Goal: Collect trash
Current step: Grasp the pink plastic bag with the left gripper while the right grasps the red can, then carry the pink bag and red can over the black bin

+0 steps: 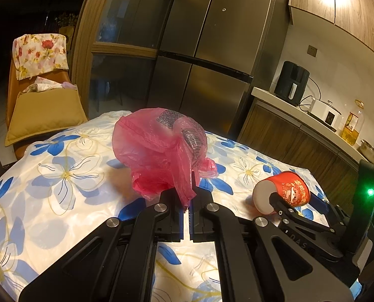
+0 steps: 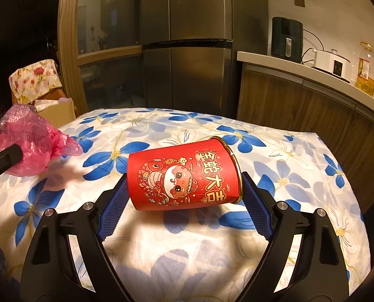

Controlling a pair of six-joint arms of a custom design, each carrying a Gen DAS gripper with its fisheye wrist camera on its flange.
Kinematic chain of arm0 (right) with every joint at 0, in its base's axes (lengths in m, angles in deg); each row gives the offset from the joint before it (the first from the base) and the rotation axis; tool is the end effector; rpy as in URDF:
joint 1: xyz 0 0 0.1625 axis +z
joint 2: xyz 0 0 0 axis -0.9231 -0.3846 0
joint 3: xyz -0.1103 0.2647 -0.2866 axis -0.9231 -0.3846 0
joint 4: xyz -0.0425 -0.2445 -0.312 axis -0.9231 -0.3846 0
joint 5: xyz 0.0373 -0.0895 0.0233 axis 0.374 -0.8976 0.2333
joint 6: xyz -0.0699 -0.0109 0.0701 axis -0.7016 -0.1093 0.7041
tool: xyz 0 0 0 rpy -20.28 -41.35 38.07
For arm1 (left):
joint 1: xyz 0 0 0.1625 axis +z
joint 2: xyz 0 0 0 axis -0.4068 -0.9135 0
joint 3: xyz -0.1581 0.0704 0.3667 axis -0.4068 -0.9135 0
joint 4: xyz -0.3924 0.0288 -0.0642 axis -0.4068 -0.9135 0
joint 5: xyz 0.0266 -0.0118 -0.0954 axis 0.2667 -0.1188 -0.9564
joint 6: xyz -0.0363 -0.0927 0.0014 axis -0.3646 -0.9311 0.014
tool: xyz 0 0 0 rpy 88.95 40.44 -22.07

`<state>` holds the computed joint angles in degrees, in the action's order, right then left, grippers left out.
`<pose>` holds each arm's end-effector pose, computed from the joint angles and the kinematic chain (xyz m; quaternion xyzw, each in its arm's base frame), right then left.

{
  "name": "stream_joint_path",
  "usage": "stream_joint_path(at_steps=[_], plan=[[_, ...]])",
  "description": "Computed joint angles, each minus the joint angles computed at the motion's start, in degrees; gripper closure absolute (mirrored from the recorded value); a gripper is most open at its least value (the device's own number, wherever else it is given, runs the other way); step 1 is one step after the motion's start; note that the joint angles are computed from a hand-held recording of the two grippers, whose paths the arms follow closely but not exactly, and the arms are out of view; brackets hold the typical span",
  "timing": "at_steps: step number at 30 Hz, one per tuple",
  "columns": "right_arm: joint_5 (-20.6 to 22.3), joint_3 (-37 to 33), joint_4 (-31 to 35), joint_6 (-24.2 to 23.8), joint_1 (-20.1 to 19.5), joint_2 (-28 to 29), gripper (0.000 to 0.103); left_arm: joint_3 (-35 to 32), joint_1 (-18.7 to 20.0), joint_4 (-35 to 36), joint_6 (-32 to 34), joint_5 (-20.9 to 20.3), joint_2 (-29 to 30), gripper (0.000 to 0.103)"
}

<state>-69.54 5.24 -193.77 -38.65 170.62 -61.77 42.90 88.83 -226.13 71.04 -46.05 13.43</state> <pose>0.2391 -0.6244 -0.0327 0.2625 -0.8230 0.4146 0.2862 -0.0401 -0.5529 0.1898 0.0924 0.8144 -0.5156 0.2498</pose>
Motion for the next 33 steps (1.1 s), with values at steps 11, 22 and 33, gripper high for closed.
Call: stream_joint_path(at_steps=[11, 22, 33], plan=[[1.66, 9.31, -6.69, 1.65, 0.10, -5.42, 0.019, 2.98, -3.05, -2.21, 0.02, 2.09, -0.55, 0.101], [1.99, 19.61, -16.45, 1.41, 0.01, -11.40, 0.019, 5.52, -7.32, -3.57, -0.15, 3.37, 0.10, 0.101], [1.22, 28.48, -25.80, 1.74, -1.78, -17.48, 0.019, 5.24, -11.83, -2.02, -0.31, 2.84, 3.39, 0.101]])
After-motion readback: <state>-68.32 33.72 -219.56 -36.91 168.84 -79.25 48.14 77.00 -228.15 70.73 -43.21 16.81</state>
